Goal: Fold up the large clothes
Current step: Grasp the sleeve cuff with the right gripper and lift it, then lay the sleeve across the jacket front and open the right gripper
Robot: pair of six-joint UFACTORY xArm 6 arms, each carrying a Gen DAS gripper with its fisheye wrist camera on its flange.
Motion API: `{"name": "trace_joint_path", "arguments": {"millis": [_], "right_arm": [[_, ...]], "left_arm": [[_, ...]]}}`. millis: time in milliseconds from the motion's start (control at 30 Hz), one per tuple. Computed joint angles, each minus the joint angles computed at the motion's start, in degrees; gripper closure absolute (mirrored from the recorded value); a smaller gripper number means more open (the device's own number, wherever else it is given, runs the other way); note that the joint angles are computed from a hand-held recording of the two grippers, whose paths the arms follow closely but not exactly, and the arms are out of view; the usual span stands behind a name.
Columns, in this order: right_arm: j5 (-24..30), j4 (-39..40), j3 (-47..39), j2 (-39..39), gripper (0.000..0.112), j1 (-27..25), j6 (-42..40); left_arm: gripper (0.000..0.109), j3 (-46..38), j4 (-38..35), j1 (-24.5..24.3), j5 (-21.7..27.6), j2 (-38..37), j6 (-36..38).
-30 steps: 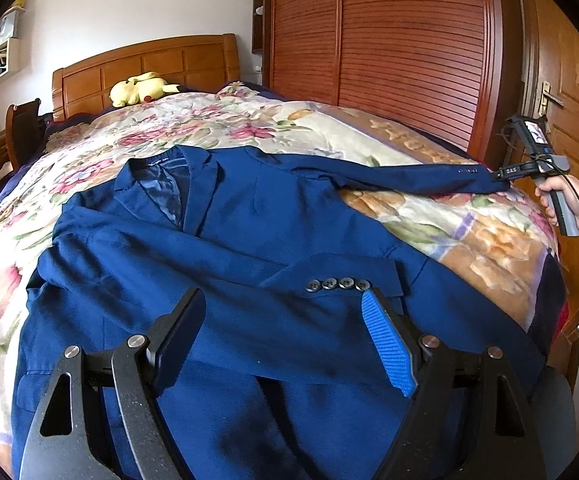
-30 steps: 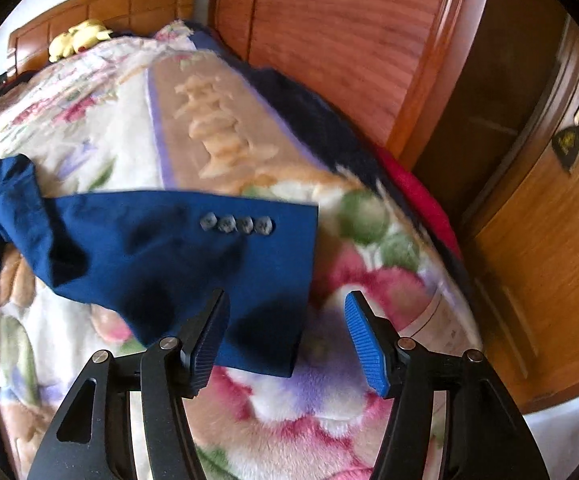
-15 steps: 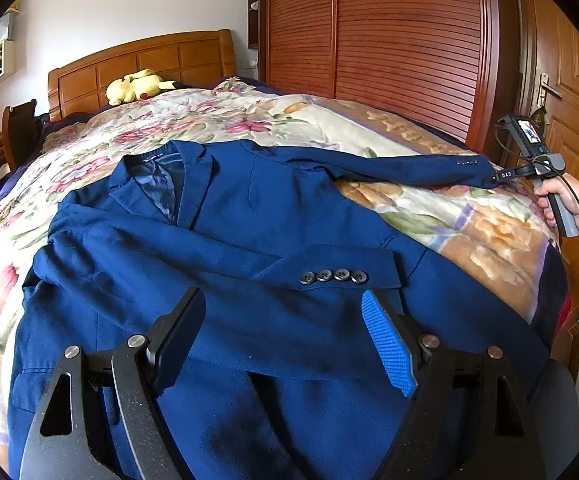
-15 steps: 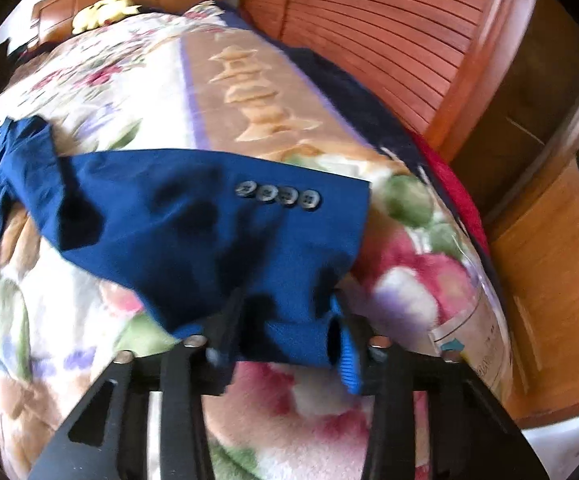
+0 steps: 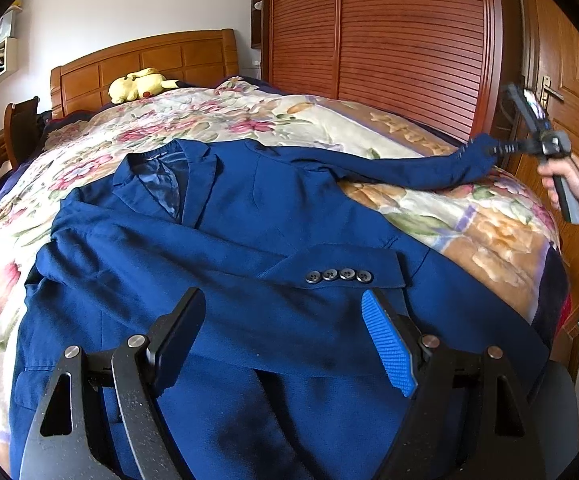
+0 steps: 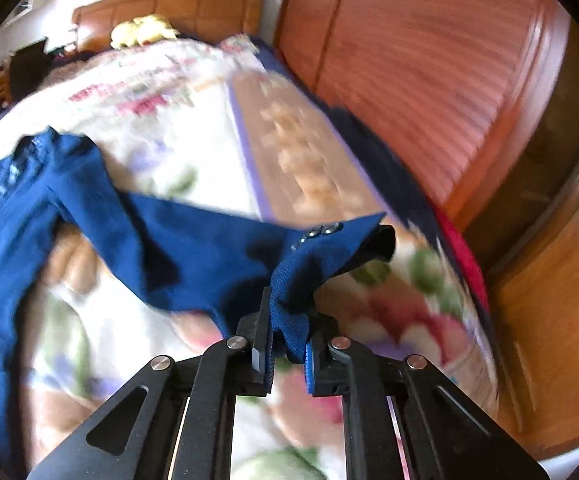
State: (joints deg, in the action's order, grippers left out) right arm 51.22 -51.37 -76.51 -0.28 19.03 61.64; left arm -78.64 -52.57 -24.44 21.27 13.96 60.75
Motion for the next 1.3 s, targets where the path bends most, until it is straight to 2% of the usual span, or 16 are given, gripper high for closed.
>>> {"name": "trace_joint_path", "arguments": {"millis": [333, 500, 700, 933, 1167, 1200, 1300], "right_arm": [[0.1, -3.2, -12.2, 6.8, 0.102, 8.0, -4.9], [-3.1, -3.2, -16.2, 9.9, 0.102, 10.9, -5.5], [-6.2, -1.7, -27.1, 17.4, 0.102, 16.4, -11.4], [-10.3, 5.1, -39.8, 25.7, 0.102, 21.9, -19.9], [-13.7, 11.9, -40.9, 26.8, 0.102, 25.0, -26.7], [-12.7, 12.9, -41.6, 27.0, 0.101, 25.3, -27.8], [-8.3, 16.2, -45.7, 29.9, 0.089, 25.8, -30.8]], "left_arm": [[0.027, 2.3, -1.9, 1.3, -0.2, -2.5, 2.9], [0.027, 4.5, -3.1, 3.2, -0.2, -5.0, 5.0], [0.027, 6.5, -4.8, 6.0, 0.7, -7.4, 7.7], [0.027, 7.6, -6.4, 9.3, 1.2, -8.7, 9.2], [0.027, 8.0, -7.5, 11.8, 1.5, -9.4, 9.9], [0.027, 8.1, -7.8, 12.0, 1.6, -9.5, 10.1], [0.027, 7.8, -7.4, 12.6, 1.8, -9.2, 9.5]]}}
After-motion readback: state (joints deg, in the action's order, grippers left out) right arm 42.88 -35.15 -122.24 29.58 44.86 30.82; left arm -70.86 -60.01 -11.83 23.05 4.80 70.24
